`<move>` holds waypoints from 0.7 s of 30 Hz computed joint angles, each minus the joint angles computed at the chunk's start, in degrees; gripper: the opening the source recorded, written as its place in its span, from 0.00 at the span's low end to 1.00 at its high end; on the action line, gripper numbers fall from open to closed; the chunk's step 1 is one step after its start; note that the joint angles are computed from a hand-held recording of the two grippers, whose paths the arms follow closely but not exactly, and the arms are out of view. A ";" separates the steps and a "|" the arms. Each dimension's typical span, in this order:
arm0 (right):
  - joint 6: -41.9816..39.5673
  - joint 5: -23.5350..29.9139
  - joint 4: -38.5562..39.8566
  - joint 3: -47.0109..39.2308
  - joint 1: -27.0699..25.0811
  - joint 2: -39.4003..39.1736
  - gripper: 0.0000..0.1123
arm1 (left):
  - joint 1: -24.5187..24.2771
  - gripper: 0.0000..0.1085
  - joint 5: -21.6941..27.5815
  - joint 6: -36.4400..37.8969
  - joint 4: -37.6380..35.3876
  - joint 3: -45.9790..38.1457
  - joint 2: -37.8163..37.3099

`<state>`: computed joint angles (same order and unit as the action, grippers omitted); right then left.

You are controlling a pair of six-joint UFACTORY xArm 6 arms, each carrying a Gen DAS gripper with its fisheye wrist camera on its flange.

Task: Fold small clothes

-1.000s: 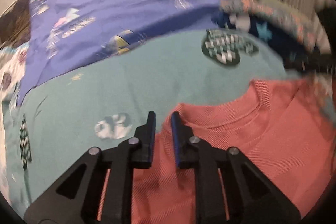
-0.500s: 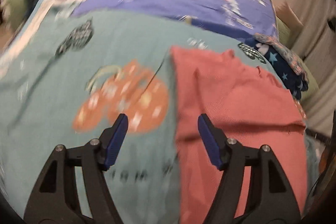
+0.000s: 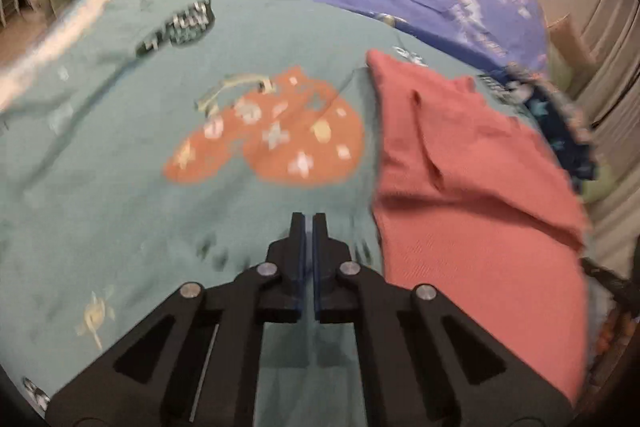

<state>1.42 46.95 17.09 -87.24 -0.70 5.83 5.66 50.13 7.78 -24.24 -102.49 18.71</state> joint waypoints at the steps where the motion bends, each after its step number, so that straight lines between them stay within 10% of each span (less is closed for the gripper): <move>1: -2.21 0.97 2.64 1.86 -0.60 -2.08 0.12 | 1.13 0.04 2.02 3.82 -5.69 2.78 -2.56; 6: -12.54 2.48 15.18 14.62 -3.40 -14.26 0.27 | 3.01 0.64 5.88 18.86 -15.47 20.35 -17.97; 10: -18.76 3.63 22.10 25.16 -4.35 -24.40 0.42 | 4.34 0.69 7.72 22.31 -19.63 29.49 -25.45; 21: -16.11 -4.76 20.10 50.48 -0.14 -51.52 0.42 | 4.21 0.69 0.18 22.40 -13.94 48.58 -44.00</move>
<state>-14.69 42.19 37.19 -36.76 -0.84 -45.69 9.87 50.31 30.18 -38.18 -53.91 -25.29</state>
